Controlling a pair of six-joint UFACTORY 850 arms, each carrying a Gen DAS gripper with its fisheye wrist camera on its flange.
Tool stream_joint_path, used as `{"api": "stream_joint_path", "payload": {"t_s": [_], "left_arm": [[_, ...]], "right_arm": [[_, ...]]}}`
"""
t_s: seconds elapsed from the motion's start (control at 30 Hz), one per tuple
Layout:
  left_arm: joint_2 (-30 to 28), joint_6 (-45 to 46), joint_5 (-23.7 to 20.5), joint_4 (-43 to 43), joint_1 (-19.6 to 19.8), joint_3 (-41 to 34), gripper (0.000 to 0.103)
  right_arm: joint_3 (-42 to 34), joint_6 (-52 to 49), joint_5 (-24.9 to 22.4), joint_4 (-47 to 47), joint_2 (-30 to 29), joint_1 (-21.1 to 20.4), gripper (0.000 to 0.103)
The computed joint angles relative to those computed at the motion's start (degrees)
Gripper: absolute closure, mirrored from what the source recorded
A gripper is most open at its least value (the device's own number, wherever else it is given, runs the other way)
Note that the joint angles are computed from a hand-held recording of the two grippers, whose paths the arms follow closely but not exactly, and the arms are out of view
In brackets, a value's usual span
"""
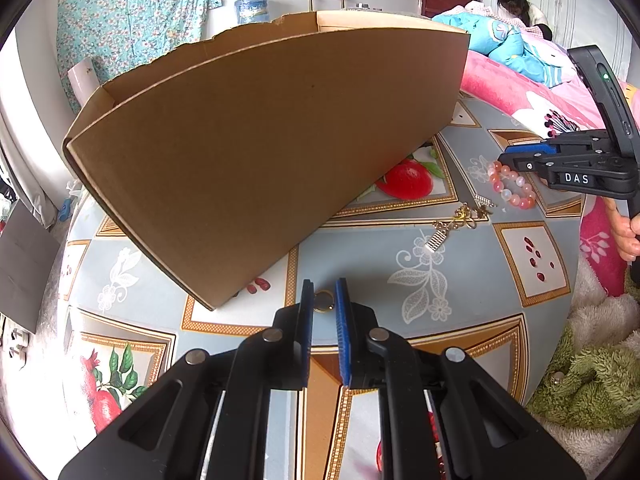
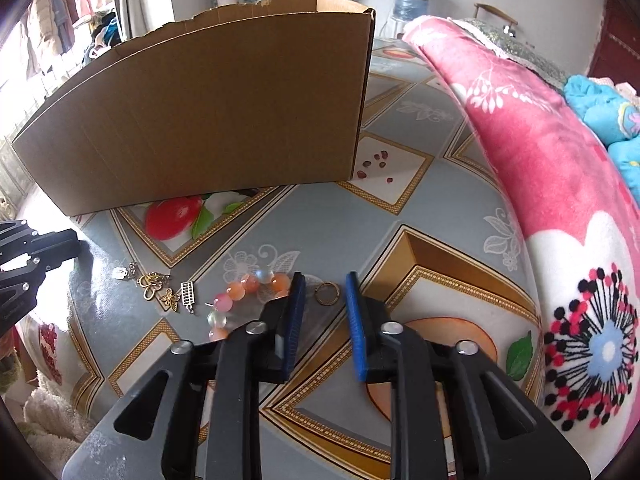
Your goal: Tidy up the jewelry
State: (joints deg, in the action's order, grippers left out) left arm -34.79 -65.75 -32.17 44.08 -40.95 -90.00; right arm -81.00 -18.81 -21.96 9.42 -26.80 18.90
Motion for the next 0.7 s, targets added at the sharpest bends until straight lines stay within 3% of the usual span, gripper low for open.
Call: {"api": "stream_joint_path", "payload": {"t_s": [0.7], "left_arm": [[1.54, -2.07, 0.71, 2.57, -0.49, 1.42, 0.093]], "right_arm": [[0.59, -2.33, 2.66, 2.68, 1.40, -1.11, 0.093]]}}
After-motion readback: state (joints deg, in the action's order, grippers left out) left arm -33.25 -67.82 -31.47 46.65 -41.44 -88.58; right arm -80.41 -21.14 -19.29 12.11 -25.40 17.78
